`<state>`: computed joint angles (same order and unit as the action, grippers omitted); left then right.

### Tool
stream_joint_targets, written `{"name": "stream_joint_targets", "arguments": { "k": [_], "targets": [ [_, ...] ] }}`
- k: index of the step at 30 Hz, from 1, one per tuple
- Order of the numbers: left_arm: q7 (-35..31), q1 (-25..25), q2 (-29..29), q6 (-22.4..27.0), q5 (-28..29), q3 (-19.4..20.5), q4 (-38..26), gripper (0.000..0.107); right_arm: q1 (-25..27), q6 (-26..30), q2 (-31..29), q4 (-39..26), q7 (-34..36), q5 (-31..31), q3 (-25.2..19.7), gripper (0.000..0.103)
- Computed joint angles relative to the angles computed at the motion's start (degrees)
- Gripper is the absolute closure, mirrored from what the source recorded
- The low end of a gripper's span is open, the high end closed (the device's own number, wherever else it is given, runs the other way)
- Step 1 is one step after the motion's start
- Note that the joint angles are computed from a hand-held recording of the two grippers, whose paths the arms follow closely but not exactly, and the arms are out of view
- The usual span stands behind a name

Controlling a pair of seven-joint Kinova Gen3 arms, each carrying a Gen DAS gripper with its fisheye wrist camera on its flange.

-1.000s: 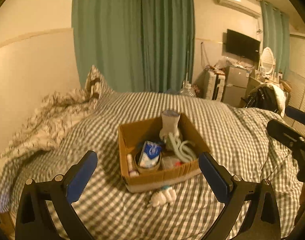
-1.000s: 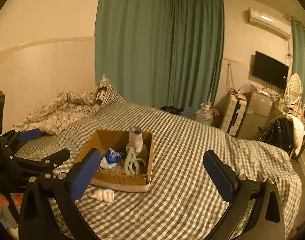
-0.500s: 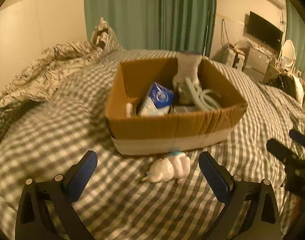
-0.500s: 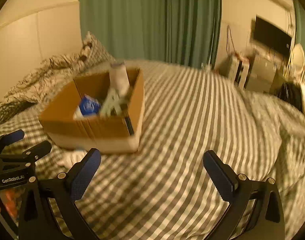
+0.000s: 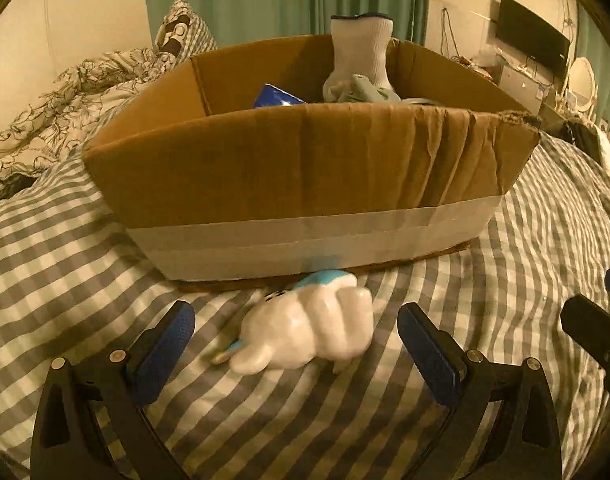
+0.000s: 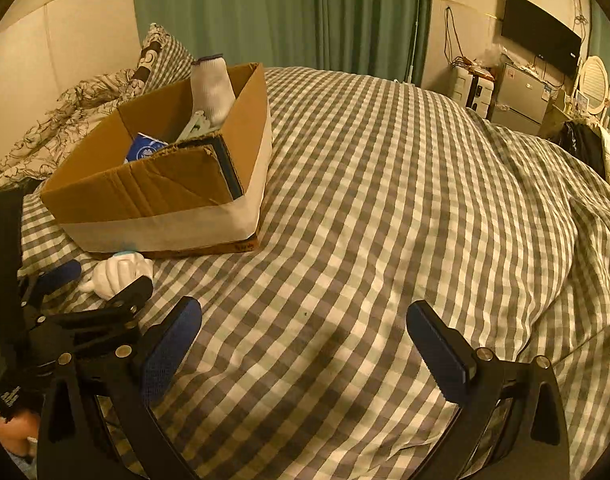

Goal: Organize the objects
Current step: 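Grasp the white ceramic figurine with the left tool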

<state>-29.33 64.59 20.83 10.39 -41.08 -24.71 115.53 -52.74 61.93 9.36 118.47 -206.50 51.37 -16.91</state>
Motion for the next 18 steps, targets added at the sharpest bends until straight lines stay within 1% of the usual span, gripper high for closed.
{"name": "stream_joint_targets", "arguments": {
  "k": [2,5,6,7,8,9,10,12,13,15,17,18],
  "targets": [
    [-0.4,-0.4,0.9,-0.4,0.3,0.6,-0.5,0.004,0.2,-0.4,0.1,0.0,-0.1,-0.1,0.1,0.000],
    [-1.5,-0.6,2.3,0.5,1.4,1.4,-1.5,0.006,0.2,-0.6,0.2,0.1,-0.5,-0.3,0.2,0.000],
    [-0.9,0.3,2.8,0.8,1.5,0.6,-1.7,0.013,0.1,-0.4,0.2,0.1,-0.7,-0.3,0.2,0.000],
    [-0.8,0.1,2.9,0.8,1.6,0.7,-1.7,0.020,0.0,-0.1,0.2,0.1,-0.8,-0.3,0.1,0.000],
    [-1.6,-1.1,2.8,0.9,2.2,1.9,-1.8,0.023,-0.3,0.5,0.3,0.0,-1.2,-0.2,0.0,0.000],
    [-3.4,-3.4,2.4,0.5,3.4,4.1,-1.5,0.034,-0.6,1.1,0.4,-0.1,-1.6,0.0,0.0,0.000],
    [-4.2,-4.7,2.1,0.4,3.9,5.2,-1.4,0.041,-0.8,1.4,0.4,-0.1,-1.9,0.2,-0.1,0.000],
    [-6.4,-7.1,1.0,-0.2,5.5,7.3,-0.6,0.041,-1.3,2.2,0.5,-0.2,-2.6,0.3,-0.3,0.000],
    [-7.3,-7.5,0.4,-0.4,6.1,7.6,-0.2,0.041,-1.7,2.9,0.5,-0.3,-3.2,0.3,-0.4,0.000],
    [-8.7,-7.5,-1.1,-0.3,6.8,7.7,0.9,0.041,-2.4,3.9,0.5,-0.3,-4.2,0.6,-0.7,0.000],
    [-9.1,-6.6,-2.6,-0.4,6.4,6.9,2.1,0.041,-3.2,5.4,0.6,-0.5,-5.2,0.7,-1.1,0.000],
    [-9.6,-6.7,-3.9,-0.2,6.2,7.3,2.9,0.041,-3.6,5.9,0.6,-0.5,-5.8,0.9,-1.3,0.000]
  ]
}}
